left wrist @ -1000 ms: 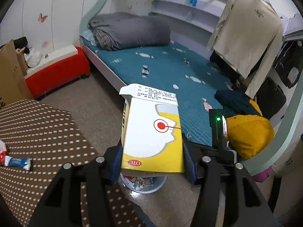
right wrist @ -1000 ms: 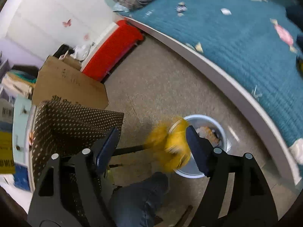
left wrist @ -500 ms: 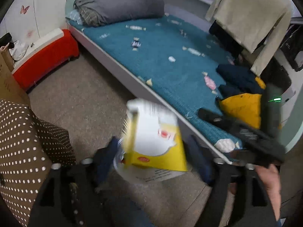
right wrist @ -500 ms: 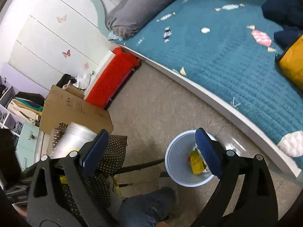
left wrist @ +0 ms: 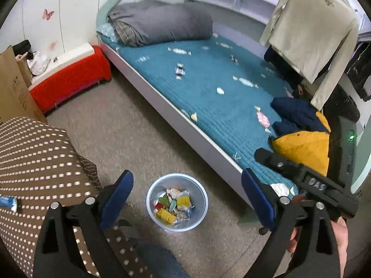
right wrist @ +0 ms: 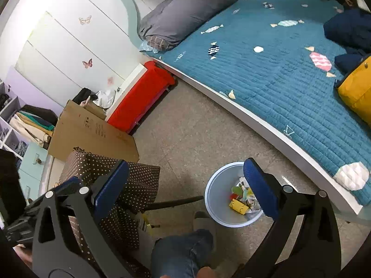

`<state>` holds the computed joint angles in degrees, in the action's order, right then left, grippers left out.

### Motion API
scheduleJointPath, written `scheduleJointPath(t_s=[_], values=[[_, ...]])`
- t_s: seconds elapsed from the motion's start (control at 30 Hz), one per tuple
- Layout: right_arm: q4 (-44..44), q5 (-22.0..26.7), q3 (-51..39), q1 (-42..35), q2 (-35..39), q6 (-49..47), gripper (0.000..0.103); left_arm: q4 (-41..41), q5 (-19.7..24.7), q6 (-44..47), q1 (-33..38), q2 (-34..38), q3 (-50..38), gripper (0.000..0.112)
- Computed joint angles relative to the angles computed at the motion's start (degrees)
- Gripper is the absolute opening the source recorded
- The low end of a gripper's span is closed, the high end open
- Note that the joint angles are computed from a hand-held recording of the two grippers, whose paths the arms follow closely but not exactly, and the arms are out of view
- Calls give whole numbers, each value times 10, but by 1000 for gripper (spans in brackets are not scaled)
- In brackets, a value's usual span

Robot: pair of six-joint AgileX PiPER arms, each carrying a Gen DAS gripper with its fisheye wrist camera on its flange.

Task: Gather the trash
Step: 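Move both open tools back over the table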

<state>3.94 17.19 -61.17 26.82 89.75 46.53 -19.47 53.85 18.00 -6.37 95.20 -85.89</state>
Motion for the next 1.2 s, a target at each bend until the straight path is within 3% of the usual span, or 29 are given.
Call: scheduleJointPath(t_s=[0.33,0.67,0.73,1.07,1.2], values=[[-157,73,-80,66,-15,123,97,-51,9,54,63,-98,34,94],[-316,177,-220,179,20,197,97,-129,52,157,204,-169,55,94],[-345,209,-264,207,41,187,97,-146,61,183,239,-179,58,94],[-290,358,-560,286,210,4,97,-241,132,318,442,-173,46,94],[-241,467,-786,302,337,-88,97,-271,159,356,515,-145,29,94]])
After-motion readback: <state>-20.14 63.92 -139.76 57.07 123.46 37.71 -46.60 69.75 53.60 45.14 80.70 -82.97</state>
